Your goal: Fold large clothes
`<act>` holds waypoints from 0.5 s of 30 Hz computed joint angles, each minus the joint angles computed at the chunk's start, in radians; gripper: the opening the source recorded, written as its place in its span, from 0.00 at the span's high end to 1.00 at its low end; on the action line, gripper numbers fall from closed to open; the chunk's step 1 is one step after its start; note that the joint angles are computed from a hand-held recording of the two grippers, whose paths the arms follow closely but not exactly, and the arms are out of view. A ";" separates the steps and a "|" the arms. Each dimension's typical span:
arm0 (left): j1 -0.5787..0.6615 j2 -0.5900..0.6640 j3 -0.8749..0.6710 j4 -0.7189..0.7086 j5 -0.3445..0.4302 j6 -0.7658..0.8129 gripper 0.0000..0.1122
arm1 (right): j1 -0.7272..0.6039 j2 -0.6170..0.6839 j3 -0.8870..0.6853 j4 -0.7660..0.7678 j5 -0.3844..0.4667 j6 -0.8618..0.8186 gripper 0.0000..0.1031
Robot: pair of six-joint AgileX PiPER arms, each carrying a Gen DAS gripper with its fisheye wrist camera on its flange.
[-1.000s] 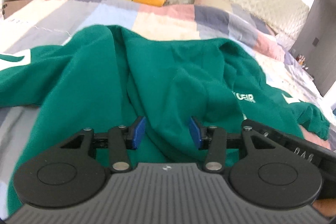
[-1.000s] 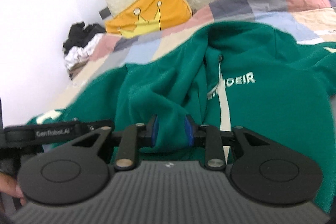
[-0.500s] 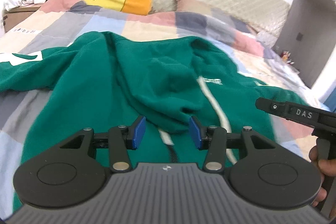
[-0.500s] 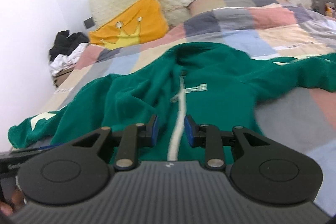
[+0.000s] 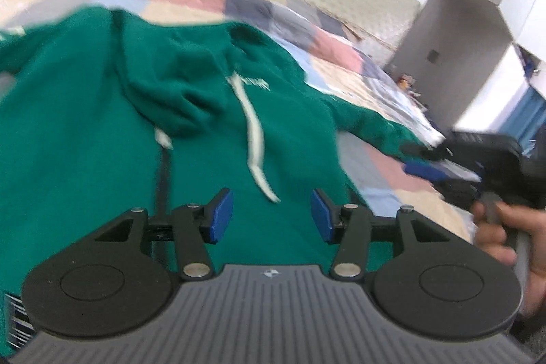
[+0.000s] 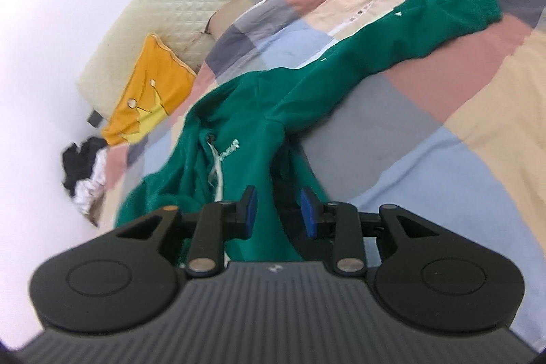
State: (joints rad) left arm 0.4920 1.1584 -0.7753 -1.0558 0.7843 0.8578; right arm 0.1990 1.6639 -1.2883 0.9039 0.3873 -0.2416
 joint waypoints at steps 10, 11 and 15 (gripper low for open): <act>-0.104 0.102 0.023 -0.033 -0.070 0.040 0.49 | -0.039 0.338 -0.383 0.115 0.163 -0.029 0.41; -0.103 0.118 0.018 -0.039 -0.074 0.048 0.49 | -0.037 0.371 -0.420 0.119 0.174 -0.019 0.40; -0.088 0.178 -0.001 -0.049 -0.079 0.059 0.49 | -0.022 0.558 -0.694 -0.040 0.231 0.119 0.40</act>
State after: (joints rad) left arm 0.4042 1.3364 -0.7766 -1.1051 0.7057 0.9173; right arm 0.1766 2.2221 -1.9827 0.8641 0.6186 -0.1228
